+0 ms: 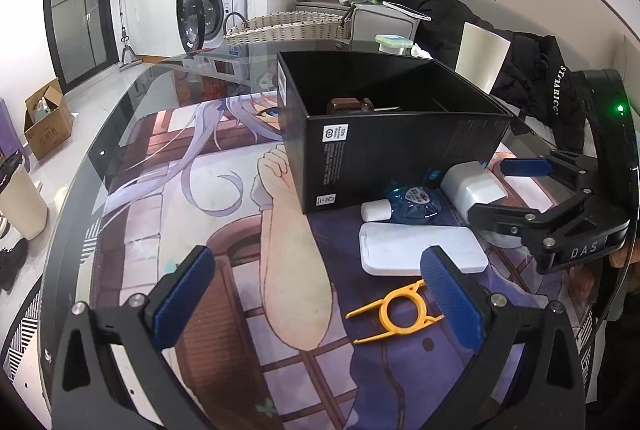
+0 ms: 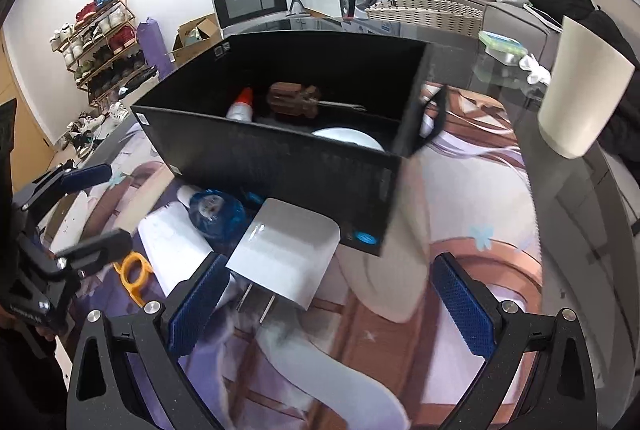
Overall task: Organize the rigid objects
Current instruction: 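Move the right tool toward the white wall charger beside the box, then lower the right tool onto the white charger and close it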
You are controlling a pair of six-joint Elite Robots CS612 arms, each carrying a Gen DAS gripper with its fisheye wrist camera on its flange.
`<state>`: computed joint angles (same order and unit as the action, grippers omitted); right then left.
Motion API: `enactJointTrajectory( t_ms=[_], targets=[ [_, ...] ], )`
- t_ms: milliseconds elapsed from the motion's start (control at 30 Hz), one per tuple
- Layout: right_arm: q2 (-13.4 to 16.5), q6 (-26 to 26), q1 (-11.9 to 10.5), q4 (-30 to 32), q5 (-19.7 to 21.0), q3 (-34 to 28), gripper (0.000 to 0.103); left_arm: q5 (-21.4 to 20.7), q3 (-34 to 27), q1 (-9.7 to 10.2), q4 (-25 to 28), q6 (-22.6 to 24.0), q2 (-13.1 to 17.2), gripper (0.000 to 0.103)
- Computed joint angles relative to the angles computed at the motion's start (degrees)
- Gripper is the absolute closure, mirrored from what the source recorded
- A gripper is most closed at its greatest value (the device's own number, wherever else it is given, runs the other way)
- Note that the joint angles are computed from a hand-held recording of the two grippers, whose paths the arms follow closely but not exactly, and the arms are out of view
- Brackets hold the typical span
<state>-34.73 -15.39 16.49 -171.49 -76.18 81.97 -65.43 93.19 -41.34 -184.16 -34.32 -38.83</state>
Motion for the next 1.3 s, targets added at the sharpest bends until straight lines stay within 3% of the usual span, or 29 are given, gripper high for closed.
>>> enactJointTrajectory(
  t_ms=[467, 700, 933, 1300],
  targets=[
    [-1.3, -4.3, -1.9, 0.2, -5.5, 2.6, 0.001, -0.7, 0.0, 0.17, 0.3, -0.1, 0.0, 0.000],
    [-0.5, 1.5, -2.3, -2.3, -11.8, 1.6, 0.001, -1.1, -0.2, 0.32, 0.8, -0.2, 0.0, 0.000],
    [-0.6, 1.4, -2.9, -0.4, -5.7, 1.1, 0.001, -1.3, -0.2, 0.37, 0.9, -0.3, 0.0, 0.000],
    [1.5, 0.1, -1.5, 2.2, -3.2, -2.9, 0.003, -1.4, -0.3, 0.45, 1.2, -0.7, 0.1, 0.000]
  ],
)
